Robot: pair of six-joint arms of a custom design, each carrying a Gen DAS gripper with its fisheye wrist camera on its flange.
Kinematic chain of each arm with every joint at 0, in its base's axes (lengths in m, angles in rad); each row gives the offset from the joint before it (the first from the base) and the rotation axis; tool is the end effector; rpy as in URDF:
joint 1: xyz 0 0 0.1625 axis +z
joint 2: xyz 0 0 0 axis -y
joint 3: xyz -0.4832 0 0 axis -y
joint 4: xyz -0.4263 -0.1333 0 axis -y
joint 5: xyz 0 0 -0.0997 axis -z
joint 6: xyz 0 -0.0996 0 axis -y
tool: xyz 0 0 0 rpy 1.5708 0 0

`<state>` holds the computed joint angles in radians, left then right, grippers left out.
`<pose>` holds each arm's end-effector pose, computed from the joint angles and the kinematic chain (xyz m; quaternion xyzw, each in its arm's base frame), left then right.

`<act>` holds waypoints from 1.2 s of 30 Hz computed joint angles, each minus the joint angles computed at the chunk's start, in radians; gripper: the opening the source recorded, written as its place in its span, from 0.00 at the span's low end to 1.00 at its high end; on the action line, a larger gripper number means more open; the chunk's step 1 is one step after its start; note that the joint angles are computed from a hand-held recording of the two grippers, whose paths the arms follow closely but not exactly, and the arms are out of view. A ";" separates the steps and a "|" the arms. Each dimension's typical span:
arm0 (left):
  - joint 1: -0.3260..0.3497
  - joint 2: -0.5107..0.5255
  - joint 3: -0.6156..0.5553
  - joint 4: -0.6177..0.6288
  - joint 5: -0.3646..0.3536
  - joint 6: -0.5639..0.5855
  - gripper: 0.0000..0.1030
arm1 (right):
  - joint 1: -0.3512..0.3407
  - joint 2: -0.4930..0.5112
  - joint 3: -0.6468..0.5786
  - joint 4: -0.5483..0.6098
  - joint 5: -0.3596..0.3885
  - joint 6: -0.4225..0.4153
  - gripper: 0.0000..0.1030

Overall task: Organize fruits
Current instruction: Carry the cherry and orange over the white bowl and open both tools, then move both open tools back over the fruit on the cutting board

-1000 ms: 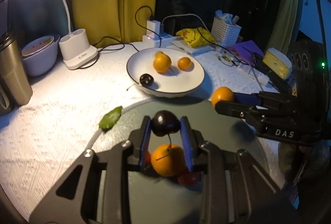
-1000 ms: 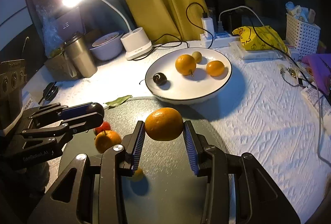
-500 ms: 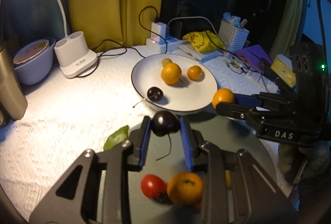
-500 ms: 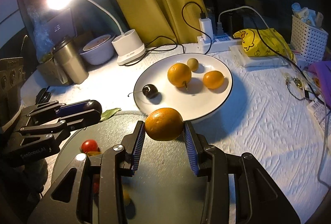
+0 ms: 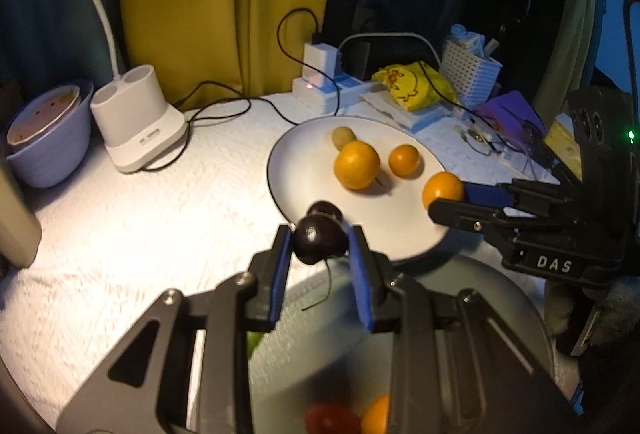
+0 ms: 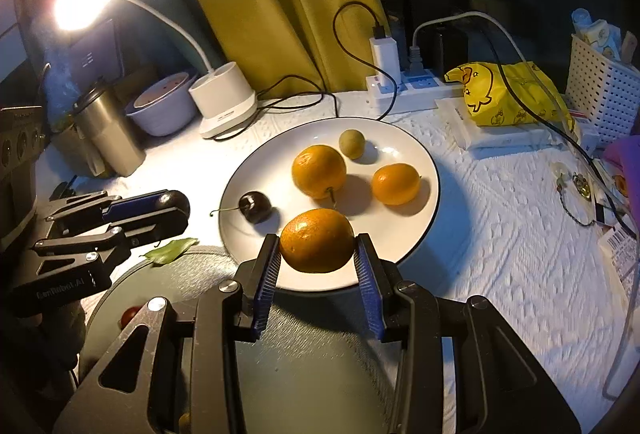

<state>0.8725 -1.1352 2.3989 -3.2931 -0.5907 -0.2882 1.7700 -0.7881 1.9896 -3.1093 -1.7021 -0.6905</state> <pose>-0.1217 -0.4810 0.1886 0.0702 0.8630 -0.3937 0.3088 0.2408 -0.5853 0.0473 0.4134 -0.8927 0.1466 0.1034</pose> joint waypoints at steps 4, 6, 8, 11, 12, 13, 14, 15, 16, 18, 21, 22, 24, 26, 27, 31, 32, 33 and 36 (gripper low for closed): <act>0.029 0.011 -0.028 -0.012 -0.016 0.038 0.29 | 0.000 0.022 -0.025 -0.009 -0.019 -0.004 0.39; 0.041 0.015 -0.039 -0.013 -0.025 0.047 0.29 | -0.001 0.033 -0.037 -0.016 -0.030 -0.006 0.39; 0.056 0.020 -0.055 -0.013 -0.032 0.057 0.29 | -0.003 0.045 -0.051 -0.019 -0.038 -0.008 0.39; 0.076 0.028 -0.071 -0.024 -0.040 0.072 0.29 | -0.004 0.058 -0.066 -0.029 -0.051 -0.010 0.39; 0.083 0.031 -0.077 -0.026 -0.043 0.078 0.29 | -0.004 0.062 -0.071 -0.030 -0.055 -0.009 0.39; 0.089 0.032 -0.082 -0.025 -0.046 0.081 0.29 | -0.003 0.065 -0.075 -0.031 -0.058 -0.010 0.39; 0.096 0.034 -0.088 -0.025 -0.051 0.086 0.29 | -0.002 0.069 -0.080 -0.032 -0.062 -0.011 0.39; 0.101 0.036 -0.092 -0.028 -0.056 0.091 0.29 | -0.002 0.071 -0.082 -0.032 -0.064 -0.011 0.39; 0.106 0.038 -0.097 -0.030 -0.059 0.097 0.29 | -0.001 0.074 -0.086 -0.035 -0.068 -0.010 0.39; 0.113 0.043 -0.106 -0.032 -0.063 0.107 0.29 | -0.002 0.077 -0.089 -0.037 -0.070 -0.010 0.39; 0.124 0.047 -0.119 -0.025 -0.074 0.108 0.30 | 0.001 0.082 -0.092 -0.049 -0.083 -0.008 0.39; 0.127 0.049 -0.122 -0.027 -0.075 0.111 0.30 | 0.000 0.083 -0.091 -0.055 -0.086 -0.008 0.39; 0.128 0.050 -0.123 -0.035 -0.079 0.115 0.30 | -0.001 0.085 -0.091 -0.066 -0.089 -0.006 0.39; 0.130 0.050 -0.123 -0.039 -0.081 0.116 0.30 | 0.000 0.087 -0.088 -0.085 -0.096 -0.006 0.40; 0.130 0.049 -0.124 -0.038 -0.079 0.113 0.32 | -0.001 0.088 -0.087 -0.092 -0.097 -0.007 0.40; 0.125 0.042 -0.117 -0.049 -0.072 0.108 0.35 | -0.002 0.087 -0.081 -0.111 -0.103 -0.005 0.40; 0.122 0.041 -0.116 -0.051 -0.068 0.107 0.35 | -0.001 0.086 -0.080 -0.113 -0.104 -0.005 0.40; 0.118 0.039 -0.113 -0.054 -0.065 0.107 0.35 | 0.000 0.084 -0.078 -0.115 -0.104 -0.004 0.40; 0.105 0.032 -0.104 -0.062 -0.055 0.106 0.36 | 0.002 0.076 -0.067 -0.117 -0.102 -0.002 0.40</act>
